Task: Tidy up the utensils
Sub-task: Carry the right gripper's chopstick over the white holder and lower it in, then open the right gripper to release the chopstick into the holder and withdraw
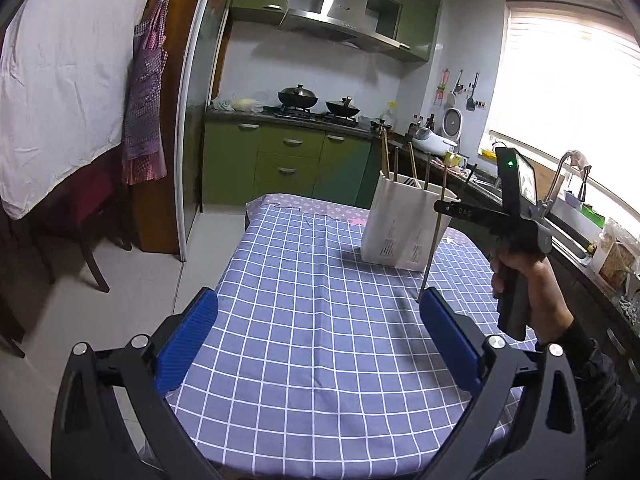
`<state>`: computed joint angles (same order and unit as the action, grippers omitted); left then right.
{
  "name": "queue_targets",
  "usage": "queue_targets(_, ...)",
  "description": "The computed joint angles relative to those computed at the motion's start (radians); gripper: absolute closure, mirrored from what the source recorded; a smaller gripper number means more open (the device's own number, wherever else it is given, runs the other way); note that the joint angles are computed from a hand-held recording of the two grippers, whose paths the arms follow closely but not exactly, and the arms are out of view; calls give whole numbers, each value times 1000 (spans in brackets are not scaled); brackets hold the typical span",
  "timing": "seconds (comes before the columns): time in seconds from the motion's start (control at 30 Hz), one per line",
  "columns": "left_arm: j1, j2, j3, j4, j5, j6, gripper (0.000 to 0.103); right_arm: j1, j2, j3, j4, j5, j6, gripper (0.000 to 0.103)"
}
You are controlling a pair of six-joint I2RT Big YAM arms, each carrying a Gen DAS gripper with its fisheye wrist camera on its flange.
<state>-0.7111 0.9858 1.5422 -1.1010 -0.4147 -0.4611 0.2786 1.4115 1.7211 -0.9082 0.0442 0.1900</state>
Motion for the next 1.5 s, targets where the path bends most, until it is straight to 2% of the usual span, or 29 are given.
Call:
queue_targets(0.3, 18, -2, -19, -3, 33, -14, 7, -2, 61, 77, -54, -5, 6, 78)
queue_targets(0.33, 20, -3, -20, -4, 34, -15, 7, -1, 69, 86, -64, 2, 7, 83)
queue_targets(0.37, 21, -4, -20, -5, 36, -17, 7, -3, 81, 103, -80, 4, 6, 95)
queue_targets(0.43, 23, -5, -21, -7, 37, -20, 7, -5, 86, 114, -99, 0, 24, 95)
queue_targets(0.53, 22, -9, -24, -9, 35, -22, 7, -13, 57, 95, -99, -63, 54, 95)
queue_targets(0.7, 30, -12, -27, -8, 48, -24, 7, -6, -29, 63, -88, -97, 39, 96)
queue_targets(0.87, 23, -9, -26, -9, 60, -28, 7, -3, -52, 161, -48, -50, 13, 95)
queue_targets(0.97, 9, -14, -28, -5, 43, -23, 7, -16, -15, 270, -23, -28, 3, 95)
queue_targets(1.03, 5, -17, -29, -4, 35, -23, 7, -17, 20, 338, 5, 23, -17, 95)
queue_targets(1.2, 14, -22, -32, -6, 35, -24, 7, -28, 119, 466, -3, 99, -53, 95)
queue_targets(1.33, 30, -23, -39, -9, 48, -32, 7, -42, 174, 490, -58, 92, -44, 95)
queue_targets(1.5, 36, -15, -39, -14, 62, -36, 7, -43, 182, 431, -62, 70, -50, 95)
